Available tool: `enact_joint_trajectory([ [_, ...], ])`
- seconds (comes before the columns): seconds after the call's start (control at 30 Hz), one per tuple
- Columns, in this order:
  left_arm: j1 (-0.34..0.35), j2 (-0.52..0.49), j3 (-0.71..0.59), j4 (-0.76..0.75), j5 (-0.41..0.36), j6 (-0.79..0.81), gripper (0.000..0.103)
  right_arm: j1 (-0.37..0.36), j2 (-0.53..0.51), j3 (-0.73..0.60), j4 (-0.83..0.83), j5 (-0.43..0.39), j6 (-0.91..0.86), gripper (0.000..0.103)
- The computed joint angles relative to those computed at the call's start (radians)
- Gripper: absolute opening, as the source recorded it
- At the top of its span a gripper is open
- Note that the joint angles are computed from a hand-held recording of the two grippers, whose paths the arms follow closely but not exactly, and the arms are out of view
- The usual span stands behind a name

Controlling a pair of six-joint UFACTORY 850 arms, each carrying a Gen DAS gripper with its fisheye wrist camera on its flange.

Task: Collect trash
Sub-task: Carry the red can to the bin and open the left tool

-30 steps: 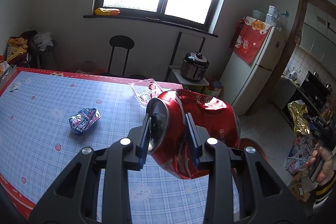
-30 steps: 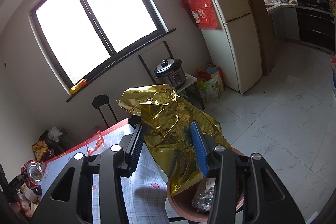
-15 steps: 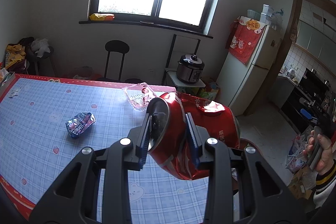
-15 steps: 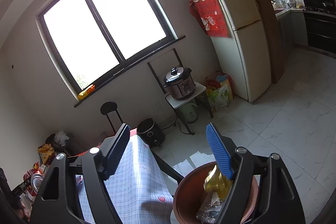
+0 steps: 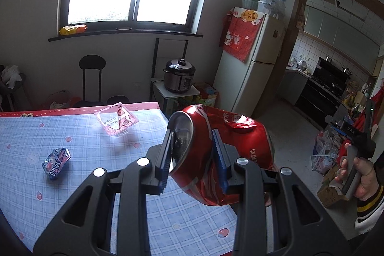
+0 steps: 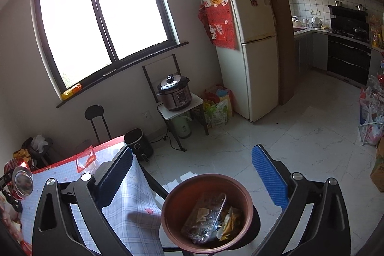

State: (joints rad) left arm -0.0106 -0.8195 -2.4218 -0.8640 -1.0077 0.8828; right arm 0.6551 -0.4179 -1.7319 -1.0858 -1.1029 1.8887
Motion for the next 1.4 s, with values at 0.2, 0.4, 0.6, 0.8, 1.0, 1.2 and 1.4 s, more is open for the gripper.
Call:
enact_joint_trajectory([
  [0.2,-0.078,-0.02,-0.015,-0.024,-0.06,0.037,0.035,0.033,0.054,0.079,0.028,-0.063,-0.003,0.097],
  [0.4,-0.171,-0.04,-0.024,-0.031,-0.083,0.058,0.035,0.054,0.137,0.188,0.049,-0.126,0.026,0.097],
  [0.6,-0.26,-0.057,-0.032,-0.024,-0.054,0.054,0.035,0.06,0.236,0.316,0.064,-0.159,0.087,0.097],
  [0.8,-0.321,-0.064,-0.043,-0.004,0.014,0.009,0.036,0.047,0.301,0.398,0.071,-0.147,0.11,0.097],
  [1.0,-0.328,0.003,0.061,-0.107,0.103,0.091,0.09,0.028,0.33,0.444,0.068,-0.109,0.115,0.097],
  [1.2,-0.307,0.06,0.135,-0.03,0.156,0.057,0.097,-0.003,0.328,0.448,0.081,-0.042,0.097,0.097],
  [1.4,-0.254,0.159,0.291,0.043,0.288,-0.006,0.097,-0.044,0.292,0.411,0.075,0.058,0.012,0.097],
])
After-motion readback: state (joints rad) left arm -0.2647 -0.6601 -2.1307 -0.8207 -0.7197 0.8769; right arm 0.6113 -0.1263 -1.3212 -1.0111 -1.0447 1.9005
